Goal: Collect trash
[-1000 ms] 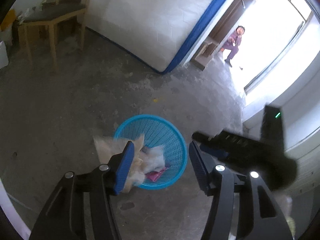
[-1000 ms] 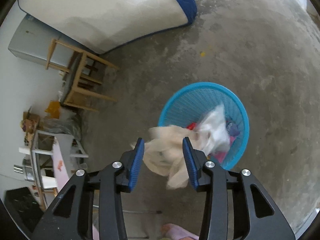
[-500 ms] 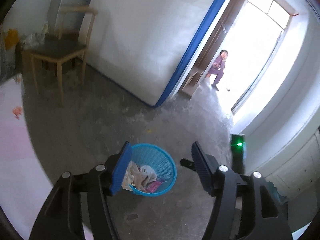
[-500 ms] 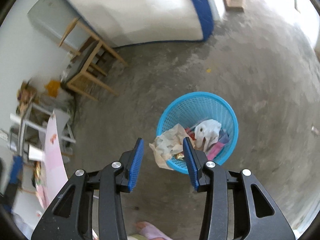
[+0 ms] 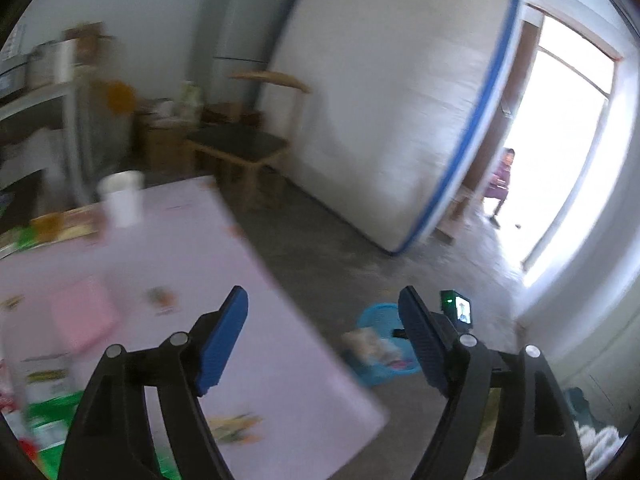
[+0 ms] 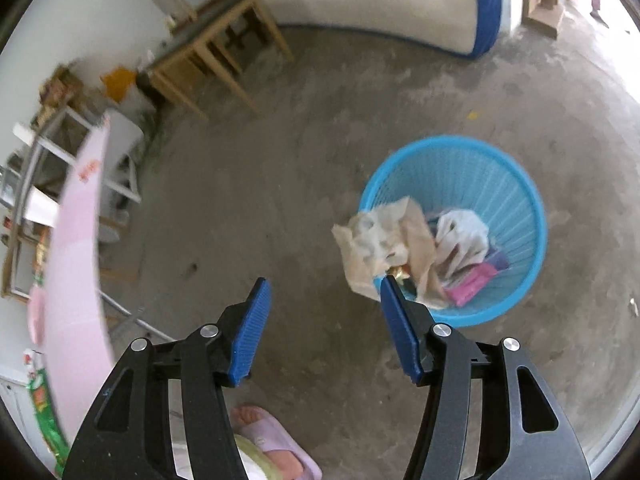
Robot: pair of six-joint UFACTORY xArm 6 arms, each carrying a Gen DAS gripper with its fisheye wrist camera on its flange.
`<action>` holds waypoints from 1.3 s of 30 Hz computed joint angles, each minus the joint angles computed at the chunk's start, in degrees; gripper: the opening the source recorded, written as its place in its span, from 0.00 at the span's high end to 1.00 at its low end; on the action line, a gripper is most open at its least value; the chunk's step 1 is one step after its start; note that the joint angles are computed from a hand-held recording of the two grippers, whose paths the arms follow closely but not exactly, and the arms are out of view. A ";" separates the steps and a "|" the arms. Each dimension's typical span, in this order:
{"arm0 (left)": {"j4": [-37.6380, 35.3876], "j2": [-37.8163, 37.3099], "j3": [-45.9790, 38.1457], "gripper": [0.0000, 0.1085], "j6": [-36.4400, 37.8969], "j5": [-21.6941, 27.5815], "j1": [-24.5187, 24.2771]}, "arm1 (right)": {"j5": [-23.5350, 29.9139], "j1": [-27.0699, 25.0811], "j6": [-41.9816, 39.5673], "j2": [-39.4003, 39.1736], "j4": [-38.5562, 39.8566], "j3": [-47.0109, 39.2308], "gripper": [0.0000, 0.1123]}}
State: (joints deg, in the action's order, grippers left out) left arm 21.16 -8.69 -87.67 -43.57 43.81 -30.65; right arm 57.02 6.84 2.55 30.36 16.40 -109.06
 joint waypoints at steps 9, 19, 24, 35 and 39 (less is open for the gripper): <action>9.25 -25.90 22.24 0.30 -11.34 11.85 5.78 | 1.23 6.50 3.21 14.59 -21.96 -12.20 0.57; 13.23 -36.74 29.34 0.30 -17.20 20.38 8.69 | 9.39 6.76 6.48 27.10 -29.46 -27.71 0.90; 10.54 -38.18 31.17 0.30 -16.00 19.41 12.29 | 7.62 5.41 7.52 25.11 -25.62 -25.02 0.99; 7.32 -39.32 32.65 0.30 -15.04 17.69 15.30 | -4.05 -0.12 15.53 14.47 -19.25 -9.70 1.00; 7.71 -39.91 32.87 0.31 -15.92 18.27 14.74 | -3.58 -3.94 22.90 13.91 -19.30 -8.86 1.00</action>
